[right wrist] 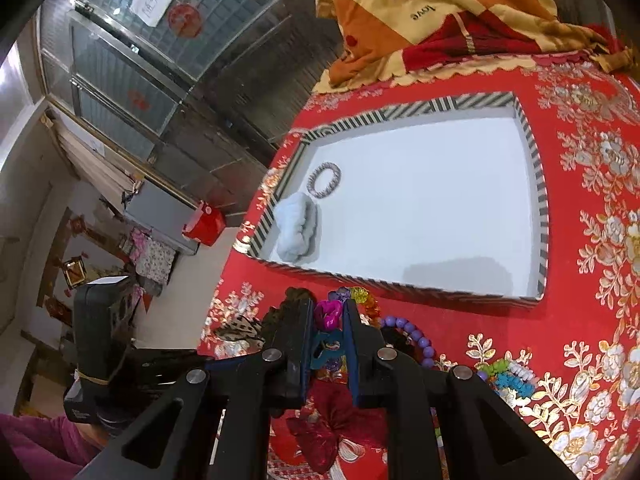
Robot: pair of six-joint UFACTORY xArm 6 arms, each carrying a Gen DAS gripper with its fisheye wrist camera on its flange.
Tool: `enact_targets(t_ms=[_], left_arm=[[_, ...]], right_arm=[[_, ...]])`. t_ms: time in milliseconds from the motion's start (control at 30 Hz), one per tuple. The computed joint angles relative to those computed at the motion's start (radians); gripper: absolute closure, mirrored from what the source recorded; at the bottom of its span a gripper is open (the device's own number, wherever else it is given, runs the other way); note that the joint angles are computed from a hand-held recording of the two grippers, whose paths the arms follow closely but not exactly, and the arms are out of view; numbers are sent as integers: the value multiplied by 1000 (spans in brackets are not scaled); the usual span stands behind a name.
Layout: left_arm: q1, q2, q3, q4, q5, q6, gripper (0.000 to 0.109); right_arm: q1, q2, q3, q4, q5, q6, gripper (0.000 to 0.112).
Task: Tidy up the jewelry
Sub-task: 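Carry the black hair tie and multicolour bracelet over the tray with both tools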
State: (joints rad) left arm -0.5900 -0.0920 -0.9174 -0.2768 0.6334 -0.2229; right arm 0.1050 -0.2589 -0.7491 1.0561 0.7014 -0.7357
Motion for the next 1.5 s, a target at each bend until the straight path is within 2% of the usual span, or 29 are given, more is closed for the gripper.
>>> enact_targets(t_ms=[233,467,633,833,1200,1500], left_arm=[[18,-60,-26,11,-25,14,97],[49,7,-120,128,-44,-73,97],[86,116,-238,216,-28,-130,97],[122,277,-411,258,21,-157,97],[146,604,-822,284,162,-159,97],[169,822,-1121,288,297,-127,97]], right_arm=[[-4,-29,-26,-14,-1,9,99],[-8,11,-90,-35,1,23,99],[-15,72,-148,-56,9,34,98],[-32,179,-244,-79,35,41,98],[-36,361,-418,-141,81,75,98],[7,514,-550,-170,124,99,98]])
